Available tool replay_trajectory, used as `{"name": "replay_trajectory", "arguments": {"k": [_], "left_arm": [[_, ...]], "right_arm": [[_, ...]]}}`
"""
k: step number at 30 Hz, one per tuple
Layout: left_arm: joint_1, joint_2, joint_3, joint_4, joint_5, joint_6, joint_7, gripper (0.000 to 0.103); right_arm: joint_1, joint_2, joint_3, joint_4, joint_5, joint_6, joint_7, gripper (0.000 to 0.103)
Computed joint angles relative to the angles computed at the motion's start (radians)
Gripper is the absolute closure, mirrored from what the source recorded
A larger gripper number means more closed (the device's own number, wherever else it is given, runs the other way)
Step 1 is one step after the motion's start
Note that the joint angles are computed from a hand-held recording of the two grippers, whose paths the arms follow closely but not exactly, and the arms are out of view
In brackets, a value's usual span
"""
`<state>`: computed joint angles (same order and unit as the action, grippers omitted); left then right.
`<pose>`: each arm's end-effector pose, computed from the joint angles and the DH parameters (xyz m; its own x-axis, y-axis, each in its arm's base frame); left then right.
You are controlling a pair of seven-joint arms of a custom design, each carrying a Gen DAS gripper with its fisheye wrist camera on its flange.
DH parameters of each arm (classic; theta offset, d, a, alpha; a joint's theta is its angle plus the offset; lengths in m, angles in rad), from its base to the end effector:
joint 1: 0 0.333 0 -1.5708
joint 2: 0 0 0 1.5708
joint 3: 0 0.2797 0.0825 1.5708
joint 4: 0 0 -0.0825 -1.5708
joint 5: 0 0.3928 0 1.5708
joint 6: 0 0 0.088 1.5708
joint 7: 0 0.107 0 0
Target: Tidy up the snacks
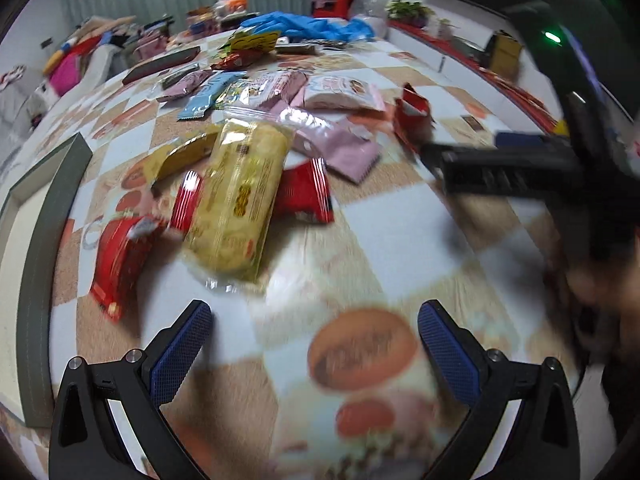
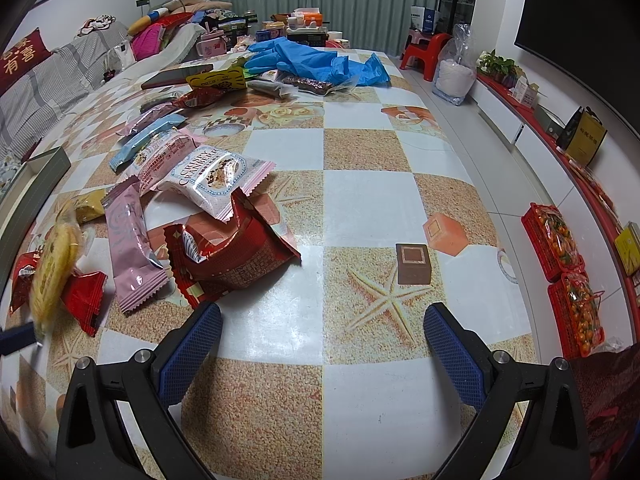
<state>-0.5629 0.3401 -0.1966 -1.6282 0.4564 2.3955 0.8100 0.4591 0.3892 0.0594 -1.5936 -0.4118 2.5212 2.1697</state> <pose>0.5121 -0.4615 0.4367 -0.2406 -0.9706 0.0035 -0.8362 0.2055 -0.5085 0.6135 0.3482 0.4318 0.1701 -0.9850 0.0276 -0.8044 -0.1549 -0.5736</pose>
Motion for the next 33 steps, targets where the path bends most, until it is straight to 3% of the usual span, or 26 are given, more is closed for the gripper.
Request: {"name": "replay_trajectory", "arguments": {"k": [4,7,13,18,25,27,31,33], "left_arm": [[0.063,-0.128,-0.029,-0.179,-0.078,0.080,0.106,0.000],[0.105,-0.177,-0.030,-0.232,-0.117,0.065,0.146,0.000],[0.174,-0.146,-0.016,-0.177,-0.156,0.004,0.179,0.000],[0.168,-0.054,0.000,-0.050,-0.153,-0.046,0.185,0.000],[0.140,-0.036,0.020,-0.046,-0.118,0.023,0.160,0.002],[0.136,-0.046,0.027,-0.061,-0.102,0.040,0.136,0.006],[0.133,-0.064,0.033,-0.082,-0.066,0.058,0.090,0.024],[0.132,-0.065,0.034,-0.085,-0.050,0.062,0.067,0.025]], "right_arm": [[0.000,0.000,0.000,0.000,0.000,0.000,0.000,0.001],[0.000,-0.001,0.000,-0.001,0.001,0.001,0.000,0.001],[0.000,-0.001,0.000,-0.002,0.000,0.001,0.000,0.001],[0.000,-0.001,0.000,-0.002,0.000,0.001,0.000,0.001],[0.000,-0.002,0.000,-0.002,0.000,0.000,0.000,0.001],[0.000,-0.001,0.000,-0.001,0.000,0.000,0.000,0.001],[0.000,-0.001,0.000,0.000,0.000,0.000,0.000,0.001],[0.000,-0.001,0.000,0.000,0.000,0.000,0.000,0.001]]}}
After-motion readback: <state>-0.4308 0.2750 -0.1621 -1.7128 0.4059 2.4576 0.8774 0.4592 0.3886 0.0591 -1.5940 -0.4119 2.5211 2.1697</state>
